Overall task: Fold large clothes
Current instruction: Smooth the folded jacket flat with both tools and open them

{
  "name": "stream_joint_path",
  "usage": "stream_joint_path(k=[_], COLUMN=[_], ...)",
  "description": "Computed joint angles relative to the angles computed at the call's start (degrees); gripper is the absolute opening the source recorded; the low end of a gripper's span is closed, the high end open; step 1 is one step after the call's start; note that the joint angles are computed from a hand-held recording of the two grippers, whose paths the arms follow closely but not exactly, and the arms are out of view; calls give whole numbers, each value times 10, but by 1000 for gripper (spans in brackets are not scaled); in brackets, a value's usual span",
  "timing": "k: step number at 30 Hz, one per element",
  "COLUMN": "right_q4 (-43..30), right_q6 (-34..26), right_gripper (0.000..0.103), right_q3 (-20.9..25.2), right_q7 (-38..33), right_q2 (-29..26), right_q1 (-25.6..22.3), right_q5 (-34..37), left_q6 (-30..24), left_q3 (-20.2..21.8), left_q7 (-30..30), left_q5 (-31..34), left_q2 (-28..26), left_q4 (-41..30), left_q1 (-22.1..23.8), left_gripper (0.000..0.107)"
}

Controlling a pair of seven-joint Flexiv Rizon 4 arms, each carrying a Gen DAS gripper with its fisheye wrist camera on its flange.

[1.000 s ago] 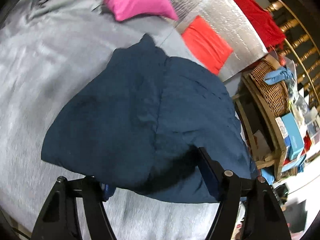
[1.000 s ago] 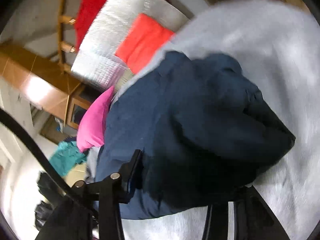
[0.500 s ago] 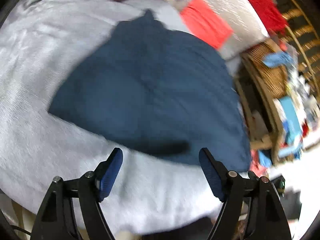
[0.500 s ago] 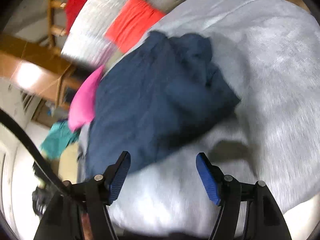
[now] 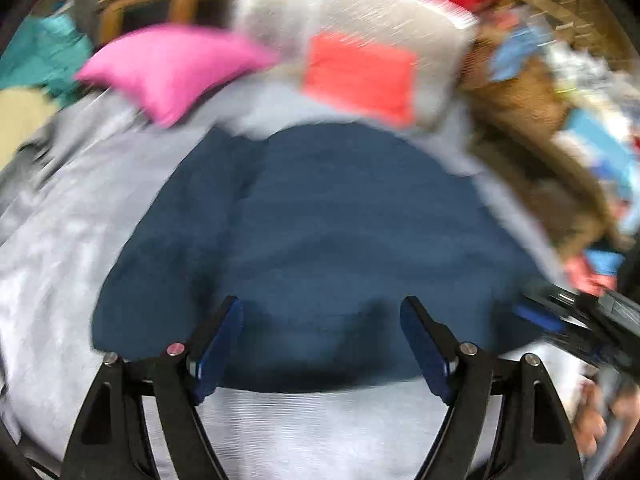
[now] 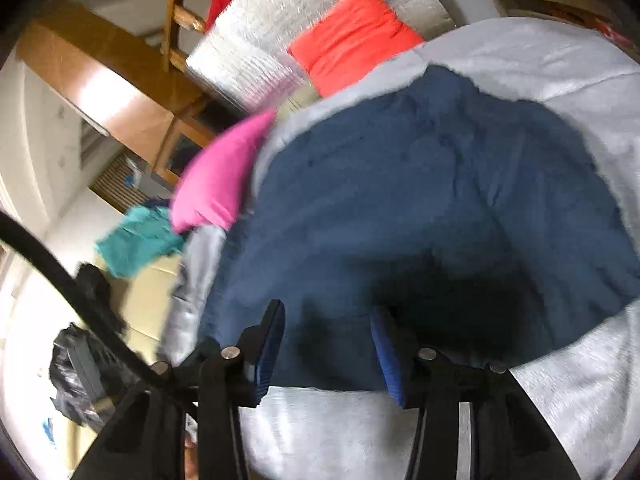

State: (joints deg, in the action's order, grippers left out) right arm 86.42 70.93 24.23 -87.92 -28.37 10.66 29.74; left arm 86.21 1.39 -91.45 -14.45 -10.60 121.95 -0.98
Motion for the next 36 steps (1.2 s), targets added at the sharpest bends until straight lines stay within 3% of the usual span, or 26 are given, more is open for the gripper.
stream_joint_path(k=[1,3,5,7,9,10,13,15,17,19,22,25,26,29,33,36], right_q4=[0,6,7,-1,0,9,23,13,-15,-13,-17,2,15,48,57,64], right_q6=[-7,-1,-4,-23,2,26,64,40,10,22,-5,3,18,43,36,50], right_gripper=[45,38,38,38,38,38,38,37,37,37,37,46,51,53,53,51], right_q3=[-18,-32,-28,-21,-23,-38,-103,-111,-67,-52,-30,2,0,-8,-27,-36], right_q7=[18,41,46,51,47,55,132,177,142,127,119,71,71,61,61,60], right_q2=[-8,-19,-18,-13,-6,1,4,-13,-39,-42,-35,-4,5,32,25,17], right_q1=[16,30,27,18,18,28,64,55,17,8,-13,-62,-64,-66,-52,-42], right_q5=[-20,-38,-49,-51,-51,-65,-131,-160,-140,-139,-126,-53,-48,-28,-42,-52], left_q6=[-60,-97,-119,-118,-81,-65,-62,-121,-150,-157,-166,-152,-145,-111,-114,-140], left_q3=[41,85,85,58,34,43,123,147,116,96,82,66,61,37,65,47], left_q7=[-39,-89,-122,-98,-86,-103,-239,-301,-266,-258,-243,-224,-214,-162,-202,-162], left_q5=[49,133,191,156,105,115,271,339,290,274,278,246,227,151,186,155], left_q2=[-14,-26,-26,-11,-1,4,-2,-6,-14,-19,-18,-9,-9,-9,-7,-1], left_q4=[-28,-63,-83,-64,-43,-40,-80,-114,-105,-99,-103,-77,-68,-35,-37,-38], left_q1=[-24,-59,-60,-30,-6,-9,-63,-79,-42,-22,-11,5,12,34,4,18], left_gripper=[82,84,85,85,85,85,85,85,90,93,94,102,103,103,103,103])
